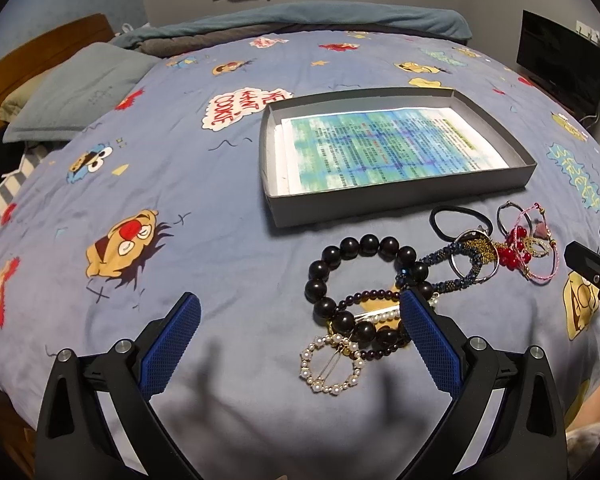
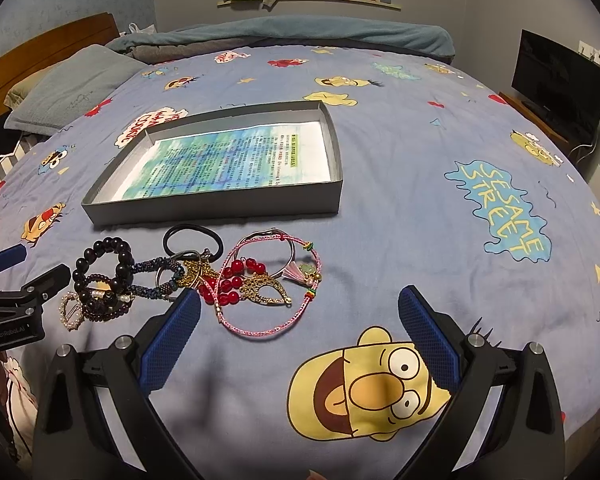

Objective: Organize jewelry

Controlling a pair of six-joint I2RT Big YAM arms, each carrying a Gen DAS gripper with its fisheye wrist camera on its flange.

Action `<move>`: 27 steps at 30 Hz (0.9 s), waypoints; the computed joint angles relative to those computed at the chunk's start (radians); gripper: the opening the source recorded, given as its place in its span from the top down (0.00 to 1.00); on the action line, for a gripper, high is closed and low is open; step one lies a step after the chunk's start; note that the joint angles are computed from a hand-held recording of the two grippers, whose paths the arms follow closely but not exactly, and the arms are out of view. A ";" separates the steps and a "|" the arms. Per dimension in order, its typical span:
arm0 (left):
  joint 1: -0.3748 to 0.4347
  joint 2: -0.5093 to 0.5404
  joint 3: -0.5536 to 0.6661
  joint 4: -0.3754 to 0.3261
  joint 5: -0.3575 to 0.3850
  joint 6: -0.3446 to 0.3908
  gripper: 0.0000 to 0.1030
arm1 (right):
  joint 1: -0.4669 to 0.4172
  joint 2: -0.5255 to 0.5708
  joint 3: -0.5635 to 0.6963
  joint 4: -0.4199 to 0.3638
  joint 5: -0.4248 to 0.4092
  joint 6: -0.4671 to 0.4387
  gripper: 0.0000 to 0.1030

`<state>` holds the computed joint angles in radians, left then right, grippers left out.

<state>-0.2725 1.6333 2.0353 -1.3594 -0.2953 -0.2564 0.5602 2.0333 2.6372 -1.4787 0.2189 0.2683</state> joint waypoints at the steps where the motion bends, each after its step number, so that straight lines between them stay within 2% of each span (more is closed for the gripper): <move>1: 0.000 0.000 0.000 -0.001 -0.001 0.000 0.04 | 0.000 0.000 0.000 0.000 -0.002 0.000 0.05; 27: 0.000 0.001 -0.001 0.002 0.001 -0.002 0.04 | -0.001 0.002 0.004 -0.002 0.000 -0.005 0.05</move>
<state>-0.2722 1.6342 2.0345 -1.3572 -0.2940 -0.2580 0.5588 2.0348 2.6415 -1.4807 0.2188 0.2633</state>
